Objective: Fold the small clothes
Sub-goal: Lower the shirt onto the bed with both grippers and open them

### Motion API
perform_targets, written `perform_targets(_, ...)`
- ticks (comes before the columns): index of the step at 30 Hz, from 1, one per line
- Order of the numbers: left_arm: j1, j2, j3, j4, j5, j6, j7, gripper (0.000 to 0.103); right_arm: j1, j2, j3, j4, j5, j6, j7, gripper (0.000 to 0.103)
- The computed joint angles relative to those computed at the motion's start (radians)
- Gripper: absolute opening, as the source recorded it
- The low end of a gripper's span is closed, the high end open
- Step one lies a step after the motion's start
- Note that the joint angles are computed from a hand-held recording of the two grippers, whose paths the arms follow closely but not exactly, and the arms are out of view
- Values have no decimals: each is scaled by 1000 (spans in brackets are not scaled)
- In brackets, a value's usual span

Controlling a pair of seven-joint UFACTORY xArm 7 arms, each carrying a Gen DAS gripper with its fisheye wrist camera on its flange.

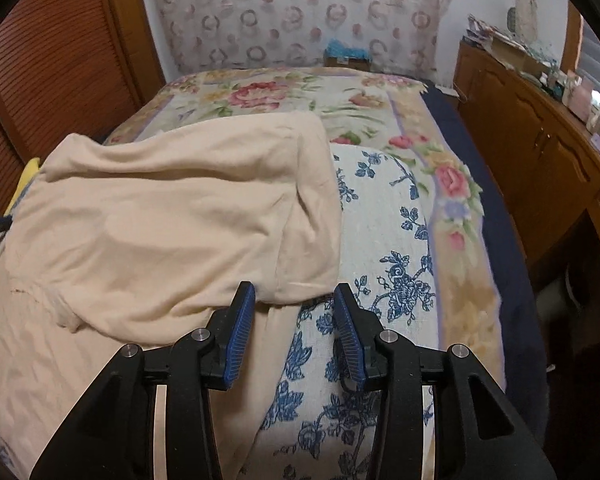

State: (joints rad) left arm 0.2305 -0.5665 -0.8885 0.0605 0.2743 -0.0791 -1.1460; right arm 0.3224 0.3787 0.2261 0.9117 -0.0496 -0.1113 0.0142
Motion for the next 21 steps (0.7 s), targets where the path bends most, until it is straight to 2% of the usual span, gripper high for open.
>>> perform_targets(3,19,-26,-44,-3,2,0,-21,17,-14,24,20,29,3,0,5,41)
perform_targets(6,69,-65,-127,-12,0,-32,-65,19,-20,38,39,51,-4,8,-2,41)
perform_targets(15,75,-67,-130,-4,18,-20,-88,20,162,52,-130,64,-5,-20,10,41)
perform_targets(18,77,-64,-128,-10,15,-39,-93,20,187,54,-154,61,-1,-27,11,41)
perform_targets(21,62,-66,-120,-16,5,-35,-98,20,254,51,-221,57,6,-32,10,32)
